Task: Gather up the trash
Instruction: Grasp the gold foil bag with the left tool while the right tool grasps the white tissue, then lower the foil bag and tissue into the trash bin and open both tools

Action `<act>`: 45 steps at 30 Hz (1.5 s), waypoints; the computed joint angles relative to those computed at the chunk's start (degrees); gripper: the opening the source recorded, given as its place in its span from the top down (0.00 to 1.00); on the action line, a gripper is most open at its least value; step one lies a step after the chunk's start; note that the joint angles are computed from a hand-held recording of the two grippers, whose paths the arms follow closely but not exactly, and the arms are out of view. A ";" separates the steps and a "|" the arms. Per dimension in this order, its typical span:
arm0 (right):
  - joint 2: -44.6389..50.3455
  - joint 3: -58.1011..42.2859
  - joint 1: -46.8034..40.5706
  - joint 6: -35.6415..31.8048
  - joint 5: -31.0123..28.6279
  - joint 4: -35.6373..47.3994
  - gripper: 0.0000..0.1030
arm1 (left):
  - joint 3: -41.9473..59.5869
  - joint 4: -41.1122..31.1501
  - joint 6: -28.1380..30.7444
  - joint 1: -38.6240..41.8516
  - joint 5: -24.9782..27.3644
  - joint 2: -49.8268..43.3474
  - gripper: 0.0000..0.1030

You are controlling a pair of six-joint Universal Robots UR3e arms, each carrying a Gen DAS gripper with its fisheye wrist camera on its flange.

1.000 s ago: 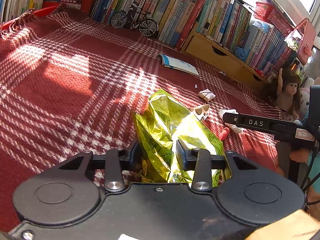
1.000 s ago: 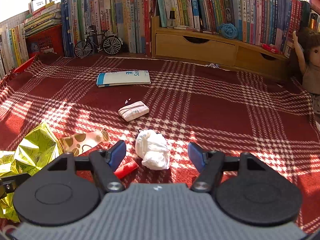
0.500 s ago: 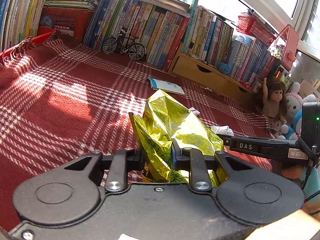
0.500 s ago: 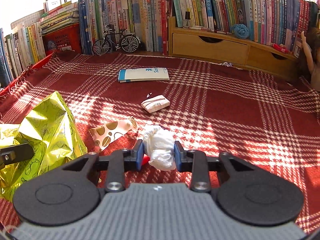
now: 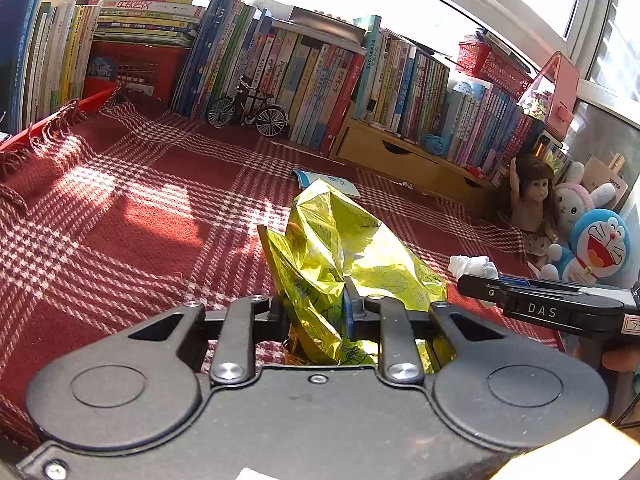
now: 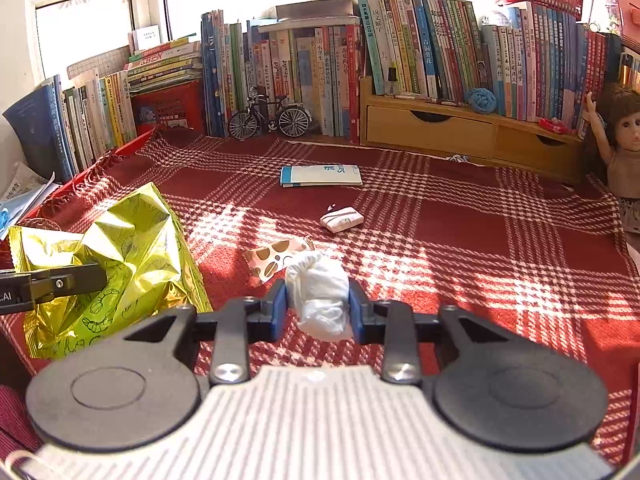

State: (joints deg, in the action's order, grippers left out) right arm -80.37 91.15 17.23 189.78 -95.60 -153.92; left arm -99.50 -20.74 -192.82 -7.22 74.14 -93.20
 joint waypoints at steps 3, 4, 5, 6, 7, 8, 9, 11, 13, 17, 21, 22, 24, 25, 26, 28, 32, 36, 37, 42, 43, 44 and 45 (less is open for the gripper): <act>-3.55 3.26 0.56 0.06 0.49 -0.65 0.62 | -2.39 -0.71 0.77 0.78 -1.25 3.33 0.78; -4.79 4.36 0.90 0.07 0.50 -0.78 0.62 | -3.19 -1.08 1.08 1.01 -1.73 4.48 0.78; -5.87 5.25 1.12 0.03 0.65 -0.84 0.62 | -3.93 -1.53 1.45 1.29 -2.27 5.65 0.78; -6.91 6.17 1.38 0.06 0.78 -0.97 0.61 | -4.72 -2.01 1.94 1.57 -2.79 6.85 0.78; -8.27 7.30 1.76 0.13 0.83 -1.01 0.61 | -5.54 -2.45 2.41 1.83 -3.26 8.07 0.78; -9.33 8.17 2.04 0.16 0.95 -0.99 0.61 | -6.63 -2.86 2.95 2.11 -3.82 9.58 0.78; -10.33 9.07 2.36 0.22 1.00 -1.03 0.61 | -7.45 -3.33 3.47 2.31 -4.27 10.79 0.78; -12.30 10.93 3.04 0.23 1.09 -1.08 0.61 | -9.39 -4.61 4.75 2.77 -5.30 13.58 0.78; -14.06 12.73 3.85 0.40 1.02 -1.08 0.61 | -11.40 -6.31 6.42 3.38 -6.51 16.56 0.78; -17.52 16.63 5.38 0.75 1.38 -0.98 0.61 | -15.41 -10.14 9.47 5.04 -9.12 22.93 0.78; -20.29 19.83 7.28 1.51 1.78 -0.35 0.61 | -19.18 -14.00 12.34 6.56 -10.80 29.39 0.78; -20.88 20.51 7.88 1.70 1.80 -0.13 0.60 | -20.05 -15.66 13.32 7.21 -11.54 31.12 0.78; -21.82 21.72 9.12 2.24 1.60 0.18 0.60 | -21.46 -19.62 15.39 8.59 -13.19 34.42 0.78; -22.18 22.41 9.98 2.75 1.34 0.17 0.60 | -21.99 -21.72 16.54 9.35 -13.96 35.89 0.78; -22.38 22.88 10.58 3.12 1.17 0.13 0.60 | -22.49 -23.62 17.47 9.85 -14.40 37.26 0.78; -22.85 24.42 12.21 4.31 0.79 -0.06 0.60 | -23.86 -26.84 19.33 11.03 -15.27 40.13 0.78; -22.99 26.74 15.15 6.34 0.60 0.00 0.60 | -25.86 -33.79 22.89 12.77 -16.17 45.54 0.78; -22.65 28.52 17.60 8.03 0.47 0.19 0.60 | -27.09 -39.09 26.25 12.79 -15.13 49.12 0.78; -22.63 28.86 17.94 8.35 0.58 0.35 0.60 | -27.38 -39.85 26.62 12.53 -14.64 49.65 0.78; -22.34 30.53 18.77 10.37 2.39 1.63 0.60 | -27.91 -46.81 30.36 12.81 -13.61 52.10 0.78; -22.31 31.07 18.78 10.73 3.09 1.80 0.60 | -28.14 -47.21 30.57 12.49 -12.88 52.10 0.78; -22.25 31.41 18.86 11.07 3.41 1.96 0.60 | -28.47 -47.59 30.80 12.11 -12.20 52.07 0.78; -22.14 31.71 18.90 11.33 3.69 2.09 0.60 | -28.82 -47.70 30.83 11.60 -11.47 51.89 0.78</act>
